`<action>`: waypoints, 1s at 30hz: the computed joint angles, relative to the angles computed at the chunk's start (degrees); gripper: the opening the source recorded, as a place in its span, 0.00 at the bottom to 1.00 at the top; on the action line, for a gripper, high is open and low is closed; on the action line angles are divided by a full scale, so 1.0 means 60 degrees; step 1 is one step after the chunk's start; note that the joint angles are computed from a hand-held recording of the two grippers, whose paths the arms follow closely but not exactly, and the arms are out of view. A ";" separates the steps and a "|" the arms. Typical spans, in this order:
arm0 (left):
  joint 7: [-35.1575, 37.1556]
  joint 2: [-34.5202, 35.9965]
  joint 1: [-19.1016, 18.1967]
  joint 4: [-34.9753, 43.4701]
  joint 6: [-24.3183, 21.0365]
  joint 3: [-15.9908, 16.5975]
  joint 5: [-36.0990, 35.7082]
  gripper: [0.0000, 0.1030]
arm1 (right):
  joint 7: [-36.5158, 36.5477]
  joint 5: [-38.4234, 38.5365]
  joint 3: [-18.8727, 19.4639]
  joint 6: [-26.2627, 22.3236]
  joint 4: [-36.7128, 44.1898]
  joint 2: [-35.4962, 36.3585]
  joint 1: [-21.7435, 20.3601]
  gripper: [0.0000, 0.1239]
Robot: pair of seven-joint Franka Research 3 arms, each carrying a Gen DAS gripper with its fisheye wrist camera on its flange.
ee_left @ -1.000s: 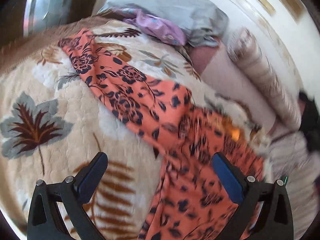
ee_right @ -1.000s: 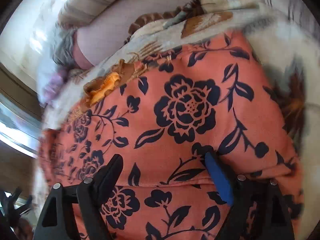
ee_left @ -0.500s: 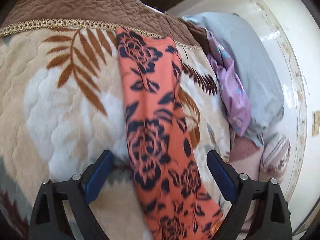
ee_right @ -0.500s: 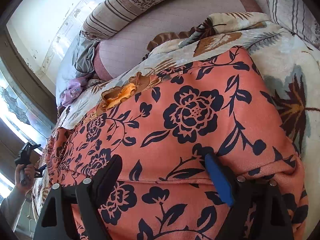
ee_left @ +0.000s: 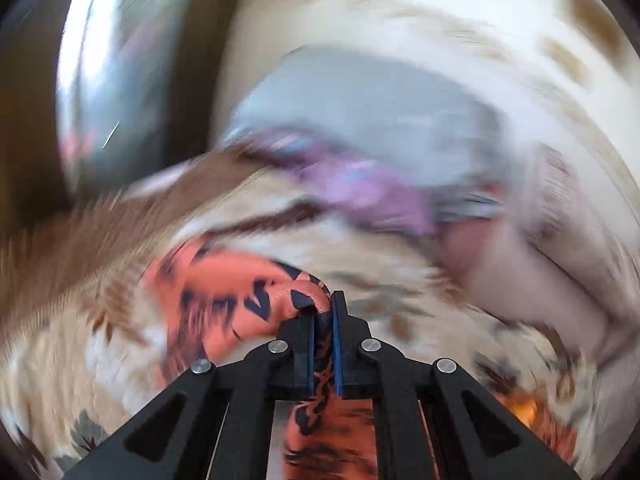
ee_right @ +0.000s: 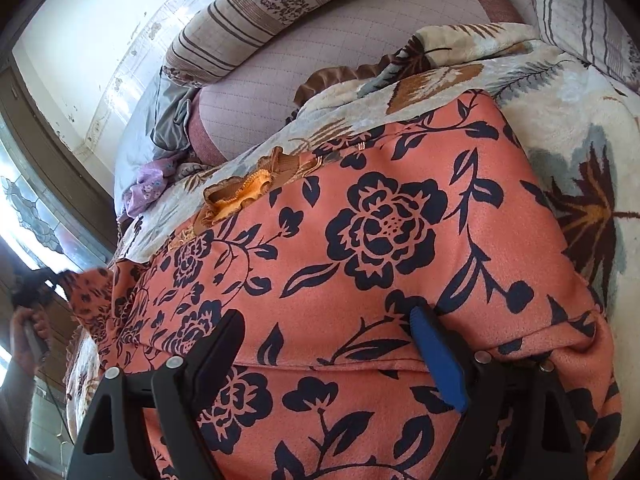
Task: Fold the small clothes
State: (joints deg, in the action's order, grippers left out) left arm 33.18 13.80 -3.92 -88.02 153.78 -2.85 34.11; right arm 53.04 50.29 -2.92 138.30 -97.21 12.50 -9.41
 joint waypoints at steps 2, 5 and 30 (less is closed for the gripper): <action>0.0418 0.0128 -0.0702 0.0503 0.0321 -0.0352 0.0892 0.07 | -0.0024 0.0098 0.0014 -0.0020 0.0016 0.0014 -0.0025 0.71; 0.2331 0.1239 -0.1613 0.1933 0.0228 -0.1184 0.0652 0.08 | -0.0058 0.0202 0.0015 -0.0095 0.0036 0.0009 -0.0064 0.71; 0.1156 -0.1681 -0.0953 -0.4243 0.0635 -0.1039 -0.2130 0.80 | 0.6108 -0.2725 -0.0277 -0.1855 0.4150 0.2007 -0.0162 0.70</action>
State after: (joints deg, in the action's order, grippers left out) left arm 40.12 3.72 -9.64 -113.48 157.59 -9.09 21.32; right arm 89.68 33.94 -4.58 127.17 -72.31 24.54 -10.38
